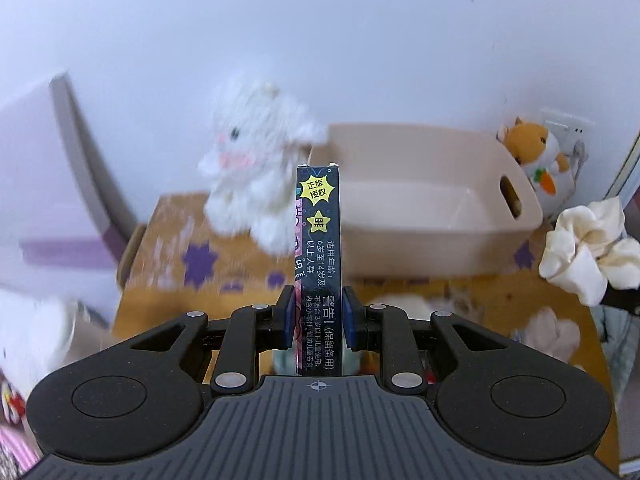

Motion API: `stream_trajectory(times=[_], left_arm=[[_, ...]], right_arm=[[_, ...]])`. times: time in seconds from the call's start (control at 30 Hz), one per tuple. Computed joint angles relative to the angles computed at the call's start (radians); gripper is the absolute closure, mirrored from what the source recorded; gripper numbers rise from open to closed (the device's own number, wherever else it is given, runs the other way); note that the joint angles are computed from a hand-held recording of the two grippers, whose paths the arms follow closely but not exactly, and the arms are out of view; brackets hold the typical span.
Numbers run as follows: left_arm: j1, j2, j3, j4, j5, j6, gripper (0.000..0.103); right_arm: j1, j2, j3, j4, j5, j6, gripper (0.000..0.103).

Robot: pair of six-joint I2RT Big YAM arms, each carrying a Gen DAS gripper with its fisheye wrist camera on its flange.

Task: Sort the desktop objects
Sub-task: 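Lift the candy box with the left gripper while the right lifts the cream scrunchie, then drop the candy box and cream scrunchie into the beige basket with both grippers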

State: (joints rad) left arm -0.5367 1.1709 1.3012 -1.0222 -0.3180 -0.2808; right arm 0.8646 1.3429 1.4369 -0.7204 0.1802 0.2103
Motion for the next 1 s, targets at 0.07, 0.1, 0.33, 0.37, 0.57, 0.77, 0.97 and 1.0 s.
stream_trajectory(times=[0.07, 0.1, 0.33, 0.37, 0.57, 0.77, 0.97, 1.0], left_arm=[[0.001, 0.044, 0.033, 0.044, -0.021, 0.044, 0.080], [0.000, 0.063, 0.050, 0.061, -0.030, 0.060, 0.080], [0.010, 0.234, 0.162, 0.154, -0.036, 0.136, 0.080], [0.009, 0.255, 0.175, 0.158, -0.039, 0.137, 0.080], [0.012, 0.374, 0.263, 0.170, -0.025, 0.153, 0.080], [0.023, 0.475, 0.347, 0.118, 0.042, 0.155, 0.080], [0.038, 0.535, 0.399, 0.086, 0.102, 0.167, 0.080], [0.042, 0.541, 0.404, 0.081, 0.113, 0.159, 0.080]], right_arm=[[-0.034, 0.026, 0.024, 0.001, 0.001, -0.003, 0.096], [-0.050, 0.044, 0.037, 0.003, 0.002, -0.007, 0.096], [-0.139, 0.140, 0.101, -0.015, 0.018, 0.015, 0.096], [-0.148, 0.154, 0.110, -0.022, 0.019, 0.018, 0.096], [-0.186, 0.251, 0.167, -0.041, 0.019, 0.034, 0.096], [-0.189, 0.327, 0.229, -0.073, 0.013, 0.079, 0.096], [-0.192, 0.382, 0.272, -0.114, 0.016, 0.117, 0.094], [-0.191, 0.388, 0.277, -0.119, 0.019, 0.121, 0.094]])
